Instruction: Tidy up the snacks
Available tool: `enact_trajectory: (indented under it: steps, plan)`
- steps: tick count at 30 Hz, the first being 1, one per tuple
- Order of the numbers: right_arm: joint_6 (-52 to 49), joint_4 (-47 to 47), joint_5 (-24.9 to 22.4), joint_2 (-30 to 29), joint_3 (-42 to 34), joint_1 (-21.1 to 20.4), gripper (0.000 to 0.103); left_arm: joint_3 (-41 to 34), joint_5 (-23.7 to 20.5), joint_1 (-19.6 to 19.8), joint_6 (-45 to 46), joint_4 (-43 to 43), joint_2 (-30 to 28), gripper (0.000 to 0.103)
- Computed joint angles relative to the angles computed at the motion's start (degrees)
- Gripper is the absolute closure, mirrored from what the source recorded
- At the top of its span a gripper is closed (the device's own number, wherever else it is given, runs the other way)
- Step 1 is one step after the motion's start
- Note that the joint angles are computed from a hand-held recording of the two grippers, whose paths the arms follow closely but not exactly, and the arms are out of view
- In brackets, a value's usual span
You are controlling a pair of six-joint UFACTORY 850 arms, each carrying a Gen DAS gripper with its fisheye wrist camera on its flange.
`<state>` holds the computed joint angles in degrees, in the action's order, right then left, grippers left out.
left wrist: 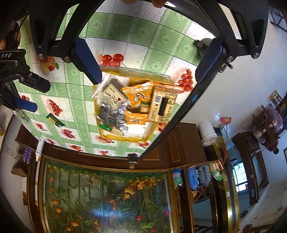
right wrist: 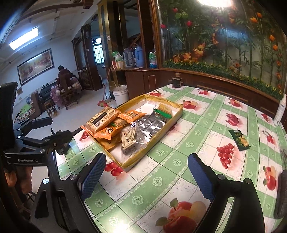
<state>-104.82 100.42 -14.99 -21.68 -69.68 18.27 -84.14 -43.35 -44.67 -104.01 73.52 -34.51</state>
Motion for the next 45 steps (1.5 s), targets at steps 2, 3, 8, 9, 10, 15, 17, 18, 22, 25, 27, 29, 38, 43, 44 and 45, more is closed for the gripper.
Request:
enact_trajectory:
  steps: [2,3,8,9,10,15,17,18,22,25,27,29,38,43,44,45]
  plan:
    - [0.11,-0.45,-0.32,-0.26,-0.68,0.19,0.01,0.13,-2.46,-0.51,-0.46,0.7,0.12,0.0]
    - [0.33,-0.86,-0.75,-0.4,-1.01,0.26,0.01,0.25,-3.22,-0.64,-0.54,0.82,0.29,0.0]
    - [-0.5,-0.55,-1.93,-0.91,-2.02,0.7,0.01,2.53,-1.91,0.04,-4.63,1.36,2.44,0.0]
    - [0.13,-0.98,-2.26,-1.09,-2.24,0.72,0.01,2.67,-1.65,0.32,-5.12,1.0,2.67,0.0]
    - [1.16,-1.88,-2.51,-1.24,-2.49,0.77,0.01,2.86,-1.39,0.56,-5.56,0.84,2.89,0.0]
    - [0.19,-2.1,-2.28,-1.35,-2.93,1.27,0.01,3.52,-1.1,1.09,-7.12,0.24,3.63,0.0]
    - [-0.21,-1.77,-2.4,-1.36,-3.05,1.28,0.01,3.75,-1.42,1.08,-7.52,0.22,3.79,0.0]
    - [-0.35,-1.69,-2.56,-1.38,-3.13,1.26,0.01,3.76,-1.61,1.06,-7.36,0.09,3.8,0.0]
    - [-0.87,-1.6,-2.85,-1.49,-3.56,1.22,0.01,3.77,-1.63,0.95,-6.96,-0.29,3.78,0.0]
    - [-0.59,-2.34,-2.48,-1.7,-4.04,1.38,0.01,4.04,-1.45,0.94,-6.97,-0.05,4.06,0.0]
    - [-0.22,-2.87,-2.44,-1.87,-4.37,1.49,0.01,4.06,-1.83,0.94,-6.97,0.08,4.2,0.0]
    - [-0.78,-2.55,-2.26,-1.99,-4.65,1.68,0.01,4.21,-2.1,0.97,-7.1,0.01,4.44,0.0]
    - [-0.82,-4.36,-1.83,-3.4,-6.3,2.53,0.01,5.91,-1.44,1.18,-9.34,1.45,5.71,0.0]
    - [-0.83,-5.58,-1.76,-4.37,-7.32,2.84,0.009,6.3,-1.75,1.26,-9.54,1.41,5.89,0.0]
    - [-0.76,-6.06,-1.78,-4.61,-7.64,2.93,0.009,6.46,-1.53,1.29,-9.76,1.63,6.01,0.0]
    - [-1.2,-6.02,-1.91,-4.87,-7.95,2.97,0.009,6.56,-1.5,1.28,-9.86,1.83,6.09,0.0]
